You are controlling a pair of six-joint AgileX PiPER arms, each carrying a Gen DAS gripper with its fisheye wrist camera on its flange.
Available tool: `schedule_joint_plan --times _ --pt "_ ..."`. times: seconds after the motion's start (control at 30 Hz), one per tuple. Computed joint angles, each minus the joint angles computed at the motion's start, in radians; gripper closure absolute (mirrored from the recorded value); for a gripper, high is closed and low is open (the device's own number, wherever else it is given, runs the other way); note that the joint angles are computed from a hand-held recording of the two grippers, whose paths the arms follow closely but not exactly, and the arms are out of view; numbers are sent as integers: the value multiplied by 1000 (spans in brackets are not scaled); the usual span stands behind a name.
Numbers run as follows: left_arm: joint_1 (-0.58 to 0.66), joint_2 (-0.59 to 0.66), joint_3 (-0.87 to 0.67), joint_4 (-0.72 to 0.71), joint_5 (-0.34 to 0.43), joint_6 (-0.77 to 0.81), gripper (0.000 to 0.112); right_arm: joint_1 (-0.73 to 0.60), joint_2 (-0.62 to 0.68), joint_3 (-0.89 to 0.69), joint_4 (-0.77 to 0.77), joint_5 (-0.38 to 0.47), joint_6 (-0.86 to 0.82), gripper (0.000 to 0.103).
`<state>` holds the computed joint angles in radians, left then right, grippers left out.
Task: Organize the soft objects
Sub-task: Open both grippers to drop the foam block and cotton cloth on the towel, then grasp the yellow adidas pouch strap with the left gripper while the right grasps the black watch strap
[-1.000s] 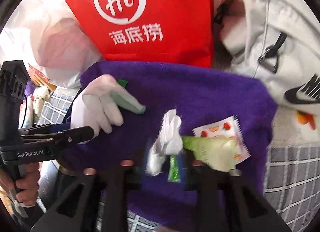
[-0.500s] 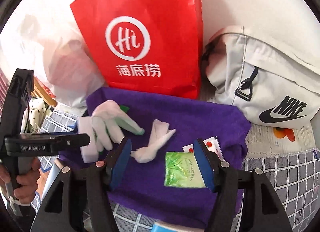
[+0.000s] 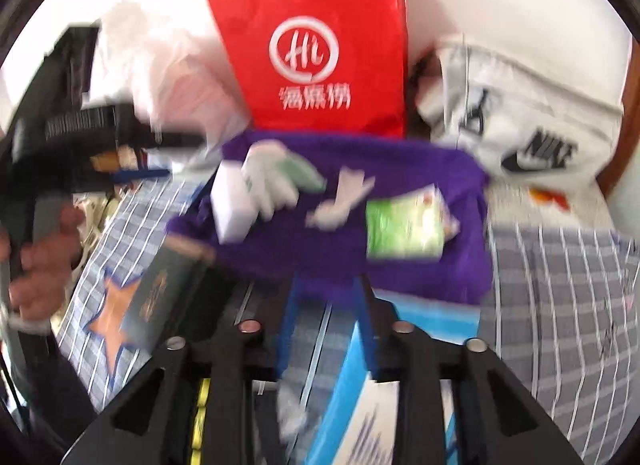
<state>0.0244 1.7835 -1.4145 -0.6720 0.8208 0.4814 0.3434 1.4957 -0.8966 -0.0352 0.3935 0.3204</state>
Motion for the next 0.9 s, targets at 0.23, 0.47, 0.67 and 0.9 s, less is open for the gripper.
schedule_joint_plan --times 0.23,0.47,0.67,0.9 --pt "46 -178 197 -13 16 74 38 75 -182 217 73 -38 18 76" --pt "119 -289 378 -55 30 177 39 322 -265 352 -352 -35 533 78" --pt "200 -374 540 -74 8 258 39 481 -245 425 -602 -49 863 78" --pt "270 -465 696 -65 -21 355 39 532 -95 457 -1041 -58 1335 78"
